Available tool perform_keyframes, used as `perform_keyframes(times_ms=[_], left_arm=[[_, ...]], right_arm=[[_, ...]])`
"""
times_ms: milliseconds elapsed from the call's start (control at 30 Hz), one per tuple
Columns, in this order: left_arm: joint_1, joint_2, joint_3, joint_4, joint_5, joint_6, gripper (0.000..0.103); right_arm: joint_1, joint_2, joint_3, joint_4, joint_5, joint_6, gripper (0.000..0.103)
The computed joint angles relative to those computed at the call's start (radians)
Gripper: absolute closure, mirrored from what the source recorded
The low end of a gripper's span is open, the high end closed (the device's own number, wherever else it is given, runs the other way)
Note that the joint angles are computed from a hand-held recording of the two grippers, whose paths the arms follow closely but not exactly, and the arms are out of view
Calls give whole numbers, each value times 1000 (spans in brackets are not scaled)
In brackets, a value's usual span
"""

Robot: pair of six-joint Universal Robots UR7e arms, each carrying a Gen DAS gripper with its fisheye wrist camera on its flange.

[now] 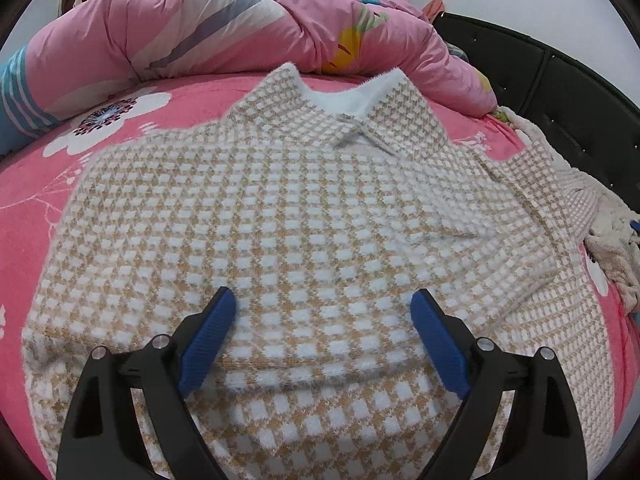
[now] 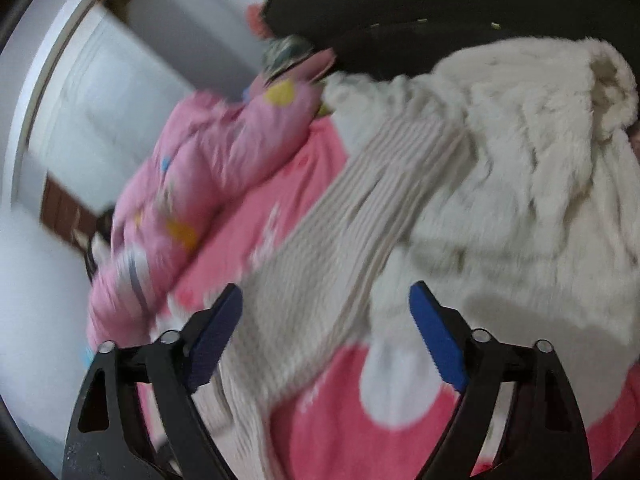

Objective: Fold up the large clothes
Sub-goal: 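Grasp the other sleeve cuff with the right tool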

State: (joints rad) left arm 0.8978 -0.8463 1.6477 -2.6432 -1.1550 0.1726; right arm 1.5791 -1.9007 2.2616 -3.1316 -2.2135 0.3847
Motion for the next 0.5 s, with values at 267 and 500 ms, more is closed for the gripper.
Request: perform_keyframes(times_ms=[267,500], left_arm=[[0,-1,11,-23,-1,7,15],[-1,-1,21,-44,3,14,14]], right_arm=[[-270,-59,-41,60,237,95,42],[-365,-53,-52,40,321,81,55]])
